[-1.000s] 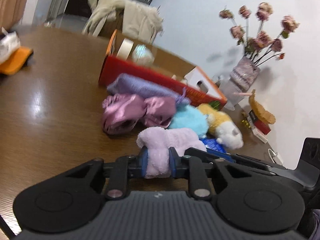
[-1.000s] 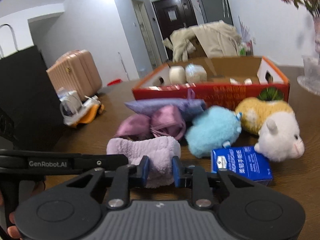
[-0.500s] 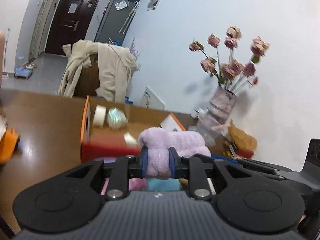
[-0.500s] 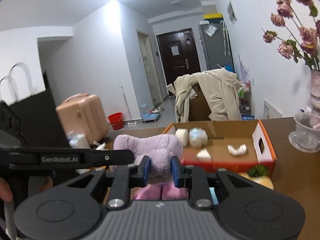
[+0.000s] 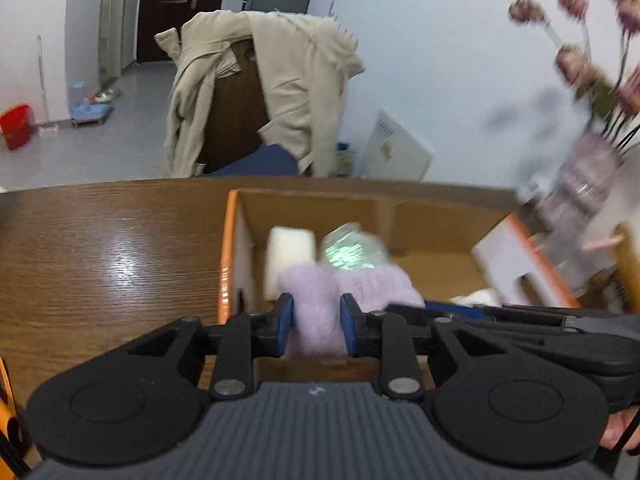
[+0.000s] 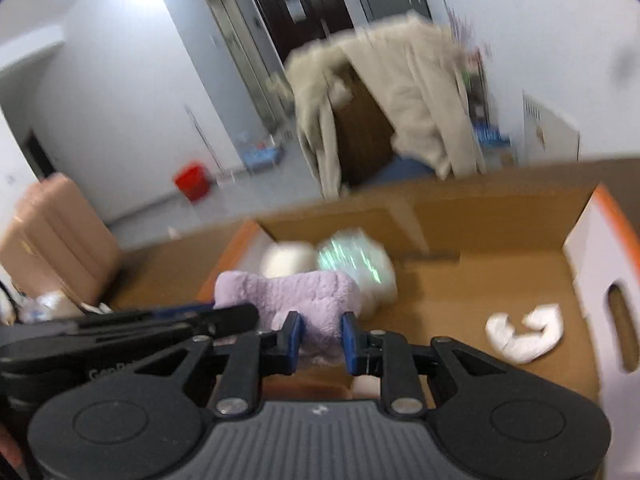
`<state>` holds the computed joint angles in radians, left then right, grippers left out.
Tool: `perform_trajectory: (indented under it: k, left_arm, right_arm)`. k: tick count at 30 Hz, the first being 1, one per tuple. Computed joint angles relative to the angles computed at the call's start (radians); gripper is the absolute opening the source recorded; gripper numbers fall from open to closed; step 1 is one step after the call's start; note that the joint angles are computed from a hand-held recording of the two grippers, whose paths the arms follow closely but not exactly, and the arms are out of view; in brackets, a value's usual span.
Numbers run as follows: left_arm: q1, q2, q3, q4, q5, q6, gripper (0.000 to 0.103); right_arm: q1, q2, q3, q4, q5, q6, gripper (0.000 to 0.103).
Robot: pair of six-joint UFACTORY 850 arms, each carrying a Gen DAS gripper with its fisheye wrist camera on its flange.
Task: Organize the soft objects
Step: 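Carry the lilac towel into the cardboard box and open the left tool, then move the left tool back to the table and grasp the pink satin bow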
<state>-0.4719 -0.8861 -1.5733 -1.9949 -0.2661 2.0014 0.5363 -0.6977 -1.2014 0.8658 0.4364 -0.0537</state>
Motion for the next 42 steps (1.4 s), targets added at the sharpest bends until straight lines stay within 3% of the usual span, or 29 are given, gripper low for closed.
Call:
perform_trajectory:
  k: [2,3,7,9,12,14,17,19,24,27,31,36,38,42]
  left_arm:
    - [0.012,-0.007,0.005,0.023,-0.035,-0.006,0.032]
    - [0.02,-0.006,0.012,0.03,-0.06,-0.01,0.042]
    - [0.033,0.038,0.079,-0.148,-0.095,0.174,0.048]
    - [0.036,0.061,0.097,-0.151,-0.105,0.166,0.055]
    - [0.034,0.126,0.164,-0.231,-0.114,0.262,0.062]
    - [0.035,0.185,0.228,-0.294,-0.138,0.35,0.068]
    - [0.038,0.285,0.34,-0.387,-0.175,0.469,0.076]
    - [0.038,0.36,0.425,-0.462,-0.203,0.556,0.079]
    - [0.02,0.542,0.677,-0.772,-0.315,0.886,0.087]
    - [0.029,0.629,0.801,-0.757,-0.373,0.896,0.09]
    - [0.029,0.727,0.964,-0.825,-0.458,0.945,0.092]
    - [0.023,0.808,1.19,-0.888,-0.621,0.981,0.099]
    - [0.006,0.818,1.255,-0.925,-0.664,1.005,0.1]
    - [-0.026,0.808,1.375,-0.962,-0.795,1.056,0.101]
  right_arm:
    - [-0.018,-0.035,-0.037,0.001,-0.095,0.012,0.021]
    - [-0.02,-0.039,-0.031,-0.038,-0.102,0.062,0.021]
    - [-0.019,-0.02,0.0,-0.148,-0.076,0.166,0.035]
    - [-0.004,-0.002,0.007,-0.053,-0.063,0.048,0.043]
    - [0.024,0.064,0.058,0.043,-0.013,-0.059,0.045]
    - [0.057,0.133,0.109,0.164,0.039,-0.174,0.046]
    - [0.118,0.242,0.186,0.341,0.139,-0.351,0.059]
    - [0.173,0.316,0.243,0.451,0.218,-0.451,0.059]
    - [0.33,0.462,0.366,0.623,0.411,-0.563,0.07]
    - [0.433,0.507,0.411,0.699,0.526,-0.581,0.074]
    - [0.555,0.495,0.447,0.745,0.634,-0.52,0.074]
    - [0.737,0.333,0.406,0.835,0.832,-0.467,0.083]
    - [0.805,0.264,0.371,0.893,0.867,-0.456,0.084]
    - [0.91,0.163,0.308,0.978,0.861,-0.394,0.085]
